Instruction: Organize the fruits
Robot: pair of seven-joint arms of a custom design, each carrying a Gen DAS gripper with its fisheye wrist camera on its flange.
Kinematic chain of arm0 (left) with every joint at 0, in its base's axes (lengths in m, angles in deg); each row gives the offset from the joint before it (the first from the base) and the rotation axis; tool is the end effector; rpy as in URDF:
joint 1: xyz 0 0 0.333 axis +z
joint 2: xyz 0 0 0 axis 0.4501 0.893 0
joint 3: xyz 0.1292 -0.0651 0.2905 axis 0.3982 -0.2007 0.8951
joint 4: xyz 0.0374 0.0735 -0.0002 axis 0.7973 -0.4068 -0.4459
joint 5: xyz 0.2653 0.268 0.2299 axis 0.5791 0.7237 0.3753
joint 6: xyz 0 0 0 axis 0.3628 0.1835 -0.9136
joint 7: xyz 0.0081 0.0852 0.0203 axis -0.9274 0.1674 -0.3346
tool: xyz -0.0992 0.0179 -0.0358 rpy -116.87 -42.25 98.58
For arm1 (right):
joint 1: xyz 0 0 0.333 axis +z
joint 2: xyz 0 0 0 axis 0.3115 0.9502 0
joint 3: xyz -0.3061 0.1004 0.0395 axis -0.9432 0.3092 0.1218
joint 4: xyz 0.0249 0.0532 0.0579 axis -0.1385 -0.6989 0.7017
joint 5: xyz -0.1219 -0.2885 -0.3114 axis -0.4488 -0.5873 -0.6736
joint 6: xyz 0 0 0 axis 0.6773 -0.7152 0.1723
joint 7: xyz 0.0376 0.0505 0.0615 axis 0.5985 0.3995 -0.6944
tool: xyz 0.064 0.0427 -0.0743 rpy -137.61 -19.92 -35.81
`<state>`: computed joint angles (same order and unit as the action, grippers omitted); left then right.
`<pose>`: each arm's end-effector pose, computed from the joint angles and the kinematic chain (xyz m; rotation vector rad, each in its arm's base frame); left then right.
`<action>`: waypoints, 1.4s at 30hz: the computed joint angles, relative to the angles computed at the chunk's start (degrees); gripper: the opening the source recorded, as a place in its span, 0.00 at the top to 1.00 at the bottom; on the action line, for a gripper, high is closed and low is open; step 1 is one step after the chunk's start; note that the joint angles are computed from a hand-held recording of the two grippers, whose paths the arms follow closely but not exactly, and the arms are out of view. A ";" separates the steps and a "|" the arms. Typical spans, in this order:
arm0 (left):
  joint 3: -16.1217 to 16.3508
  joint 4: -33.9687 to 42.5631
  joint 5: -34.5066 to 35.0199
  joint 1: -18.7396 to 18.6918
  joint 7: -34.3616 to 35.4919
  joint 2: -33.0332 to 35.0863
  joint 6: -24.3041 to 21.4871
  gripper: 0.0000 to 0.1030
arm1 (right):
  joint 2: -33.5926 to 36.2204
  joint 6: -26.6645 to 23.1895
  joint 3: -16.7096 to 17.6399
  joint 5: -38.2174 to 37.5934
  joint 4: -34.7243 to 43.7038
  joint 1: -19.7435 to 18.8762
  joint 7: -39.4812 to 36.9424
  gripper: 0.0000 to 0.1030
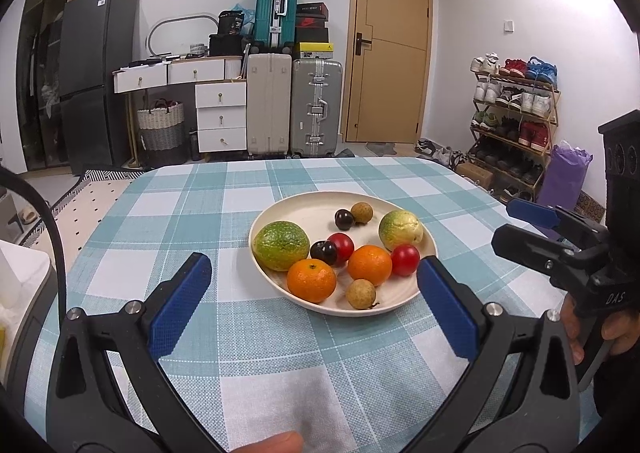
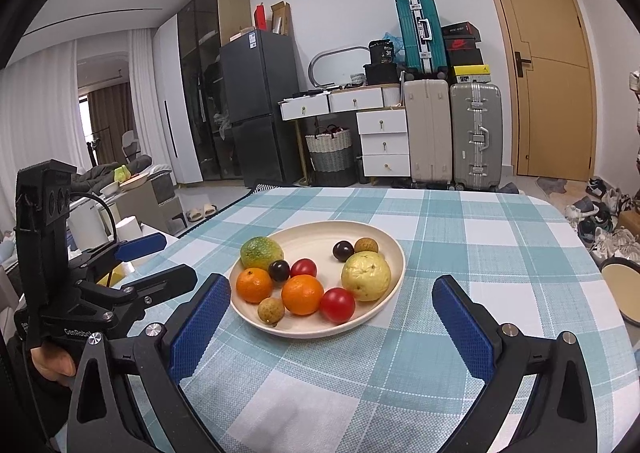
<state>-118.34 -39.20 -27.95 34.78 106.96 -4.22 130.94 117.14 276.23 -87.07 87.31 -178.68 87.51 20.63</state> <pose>0.6791 -0.2483 0.4665 -1.2589 1.9115 -1.2633 0.6384 0.3959 0.4401 -1.5573 1.3367 -0.7085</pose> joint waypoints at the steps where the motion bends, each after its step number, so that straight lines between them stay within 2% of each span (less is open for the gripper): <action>1: -0.06 0.07 0.05 0.02 0.03 0.06 -0.10 0.00 | 0.06 -0.02 -0.07 0.04 0.04 0.05 0.02 0.00; 42: -0.34 0.02 -0.24 0.19 0.32 0.05 -0.15 0.00 | 0.09 -0.63 -0.93 -1.51 -0.01 0.58 1.35 0.00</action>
<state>-118.68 -39.19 -28.19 34.97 107.28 -4.17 130.80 117.23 275.60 -88.00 85.80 -178.69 88.09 21.98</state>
